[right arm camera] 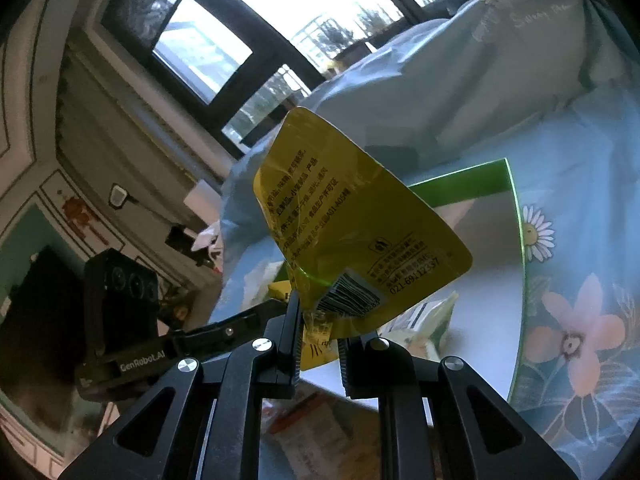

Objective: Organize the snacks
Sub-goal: 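Lift and carry the yellow wrapper with both grippers over the green box, then lower the yellow wrapper into the box and open both grippers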

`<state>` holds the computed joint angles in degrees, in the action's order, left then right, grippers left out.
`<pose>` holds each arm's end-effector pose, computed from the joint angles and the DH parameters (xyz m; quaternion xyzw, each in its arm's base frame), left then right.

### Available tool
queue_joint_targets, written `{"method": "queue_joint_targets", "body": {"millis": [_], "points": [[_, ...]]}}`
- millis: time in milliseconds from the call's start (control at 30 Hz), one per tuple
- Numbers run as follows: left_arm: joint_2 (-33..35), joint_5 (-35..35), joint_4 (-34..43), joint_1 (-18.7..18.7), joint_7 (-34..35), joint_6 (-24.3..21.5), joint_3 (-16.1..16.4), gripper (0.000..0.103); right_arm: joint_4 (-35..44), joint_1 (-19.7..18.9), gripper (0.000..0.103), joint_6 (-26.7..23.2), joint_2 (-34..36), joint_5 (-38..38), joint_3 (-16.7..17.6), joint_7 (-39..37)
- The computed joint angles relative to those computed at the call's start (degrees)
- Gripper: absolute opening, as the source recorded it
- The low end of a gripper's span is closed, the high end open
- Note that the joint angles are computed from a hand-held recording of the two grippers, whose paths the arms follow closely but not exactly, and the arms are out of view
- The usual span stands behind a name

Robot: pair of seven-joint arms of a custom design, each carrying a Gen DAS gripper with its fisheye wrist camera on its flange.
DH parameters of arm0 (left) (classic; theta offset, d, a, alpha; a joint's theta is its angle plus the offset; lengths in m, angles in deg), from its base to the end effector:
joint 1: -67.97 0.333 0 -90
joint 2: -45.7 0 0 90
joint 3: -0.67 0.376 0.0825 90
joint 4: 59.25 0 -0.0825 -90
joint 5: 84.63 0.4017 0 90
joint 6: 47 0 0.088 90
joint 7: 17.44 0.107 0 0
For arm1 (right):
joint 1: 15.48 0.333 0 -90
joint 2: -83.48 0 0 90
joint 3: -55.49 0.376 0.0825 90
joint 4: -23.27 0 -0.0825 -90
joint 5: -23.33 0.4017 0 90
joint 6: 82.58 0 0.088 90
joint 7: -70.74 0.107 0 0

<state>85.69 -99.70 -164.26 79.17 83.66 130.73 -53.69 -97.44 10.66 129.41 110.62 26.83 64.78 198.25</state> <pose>0.6327 -0.3750 0.3970 0.5218 -0.7192 0.4540 0.0669 0.5528 0.3659 0.3690 -0.5448 0.6479 -0.0526 0.5298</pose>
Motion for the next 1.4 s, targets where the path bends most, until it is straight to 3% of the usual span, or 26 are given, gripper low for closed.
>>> {"method": "queue_joint_targets", "body": {"millis": [467, 767, 900, 1000, 1067, 1133, 1200, 1300, 1400], "points": [[1.69, -2.62, 4.12, -3.9, 0.43, -3.15, 4.3, 0.034, 2.76, -1.72, 0.017, -6.01, 1.5, -1.45, 0.49, 1.51], [0.38, -4.57, 5.78, -8.38, 0.81, -3.83, 9.44, 0.035, 3.89, -2.63, 0.017, -9.05, 1.87, -1.98, 1.17, 2.08], [-1.14, -4.16, 5.75, -11.9, -0.32, -3.09, 13.66, 0.038, 5.0, 0.3, 0.017, -12.26, 1.39, 0.3, -1.49, 0.12], [-1.28, -3.77, 5.95, -12.92, -0.72, -2.94, 14.98, 0.039, 5.52, 1.47, 0.017, -13.94, 1.18, 1.86, -2.51, -0.8], [-1.83, -3.27, 5.72, -14.17, -1.37, -2.13, 16.43, 0.054, 6.04, 5.19, 0.018, -16.3, 0.8, 4.79, -6.34, -2.05], [-2.24, -2.59, 5.24, -14.63, -1.81, -1.05, 17.03, 0.063, 6.69, 9.84, 0.035, -19.03, 0.51, 7.94, -11.16, -3.05], [-2.38, -1.7, 5.04, -14.77, -2.14, -0.5, 17.08, 0.063, 6.73, 11.98, 0.046, -19.85, 0.35, 9.25, -13.47, -3.4], [-3.02, -0.25, 4.6, -15.88, -3.49, 0.49, 18.51, 0.063, 6.19, 14.85, 0.046, -19.82, -0.07, 10.61, -16.33, -4.1], [-3.75, 1.28, 3.69, -15.84, -4.41, 1.19, 18.68, 0.071, 5.28, 17.28, 0.046, -19.41, -0.59, 12.2, -18.54, -4.65]]}}
